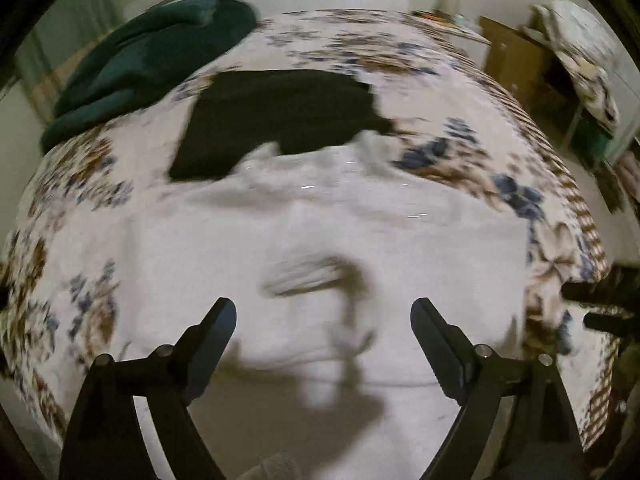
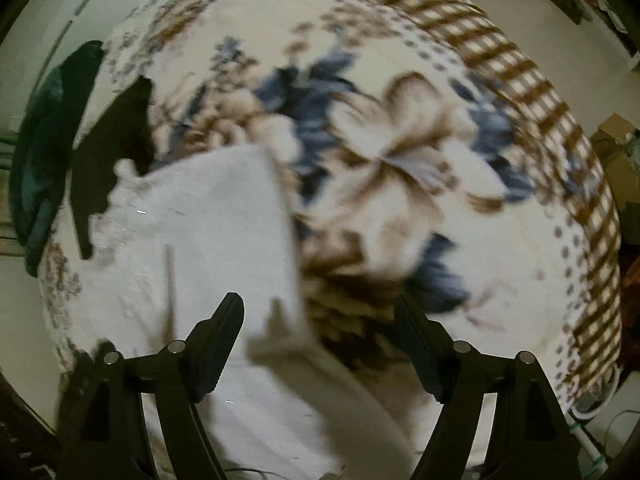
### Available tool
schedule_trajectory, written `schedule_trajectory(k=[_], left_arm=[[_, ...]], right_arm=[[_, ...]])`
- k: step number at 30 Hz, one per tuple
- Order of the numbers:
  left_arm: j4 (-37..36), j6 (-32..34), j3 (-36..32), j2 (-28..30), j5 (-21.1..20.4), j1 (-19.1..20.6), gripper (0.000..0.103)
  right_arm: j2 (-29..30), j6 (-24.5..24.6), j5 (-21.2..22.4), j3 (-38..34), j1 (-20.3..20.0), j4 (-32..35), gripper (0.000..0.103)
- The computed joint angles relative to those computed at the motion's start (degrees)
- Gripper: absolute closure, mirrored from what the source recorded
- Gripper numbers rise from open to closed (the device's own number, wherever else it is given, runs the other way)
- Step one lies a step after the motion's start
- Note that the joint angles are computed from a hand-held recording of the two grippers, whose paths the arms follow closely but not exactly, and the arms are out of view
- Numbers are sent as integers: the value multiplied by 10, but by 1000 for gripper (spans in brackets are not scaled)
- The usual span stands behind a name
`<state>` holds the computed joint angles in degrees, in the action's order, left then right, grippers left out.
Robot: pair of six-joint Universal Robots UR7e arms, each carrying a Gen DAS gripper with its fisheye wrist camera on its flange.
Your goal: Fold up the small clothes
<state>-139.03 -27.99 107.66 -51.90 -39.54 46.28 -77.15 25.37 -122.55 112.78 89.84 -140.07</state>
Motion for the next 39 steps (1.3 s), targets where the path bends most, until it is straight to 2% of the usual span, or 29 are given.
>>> schedule_trajectory(k=[2, 4, 7, 9, 12, 14, 15, 16, 17, 18, 19, 21, 24, 25, 26, 27, 28, 29, 30, 32, 33, 34, 36, 38, 39], left_arm=[[19, -33, 22, -33, 29, 5, 14], [73, -79, 33, -63, 62, 11, 14], [215, -193, 33, -100, 110, 30, 14], [300, -262, 23, -111, 123, 47, 14], [382, -339, 10, -122, 125, 74, 14], [396, -357, 8, -128, 126, 84, 14], [398, -359, 6, -128, 127, 89, 14], [398, -359, 5, -128, 130, 92, 14], [391, -351, 5, -128, 133, 94, 14], [379, -340, 6, -129, 134, 96, 14], [368, -329, 7, -128, 136, 98, 14], [339, -296, 5, -125, 137, 104, 14], [309, -262, -1, -119, 135, 111, 14], [296, -247, -4, -117, 134, 114, 14], [288, -237, -7, -114, 133, 117, 14], [277, -222, -13, -109, 134, 121, 14], [267, -209, -18, -105, 135, 125, 14], [257, -195, -23, -101, 137, 128, 14], [248, -181, -29, -97, 139, 132, 14], [233, -158, -39, -89, 144, 137, 14], [217, -136, -46, -82, 149, 142, 14], [207, -121, -53, -77, 151, 145, 14], [180, -81, -68, -61, 157, 155, 14], [165, -52, -81, -46, 165, 162, 14], [159, -32, -90, -36, 168, 167, 14]], right_arm=[[21, -6, 20, -23, 12, -4, 20], [53, -20, 45, -52, 26, -4, 20], [120, -34, 54, -96, 53, 1, 20], [175, -55, 56, -138, 68, 12, 20], [261, -92, 36, -200, 89, 32, 20], [320, -141, -11, -243, 108, 50, 20], [345, -171, -43, -259, 118, 57, 24], [366, -202, -84, -268, 128, 56, 49], [373, -210, -115, -264, 134, 42, 65], [371, -203, -124, -260, 134, 39, 76], [358, -178, -123, -247, 130, 34, 80], [315, -117, -128, -206, 118, 15, 83], [252, -36, -137, -153, 97, 24, 83], [219, 6, -128, -131, 84, 46, 81], [202, 25, -118, -120, 76, 58, 81], [180, 47, -100, -105, 65, 70, 76], [155, 68, -81, -88, 54, 73, 64], [133, 84, -73, -72, 47, 71, 59], [119, 94, -73, -61, 45, 64, 55], [91, 99, -65, -38, 44, 20, 53], [85, 98, -62, -32, 44, 3, 48], [79, 94, -51, -24, 43, -33, 42], [78, 82, -20, -23, 34, -73, 37], [88, 77, 22, -35, 18, -92, 37], [98, 77, 28, -42, 15, -93, 37]])
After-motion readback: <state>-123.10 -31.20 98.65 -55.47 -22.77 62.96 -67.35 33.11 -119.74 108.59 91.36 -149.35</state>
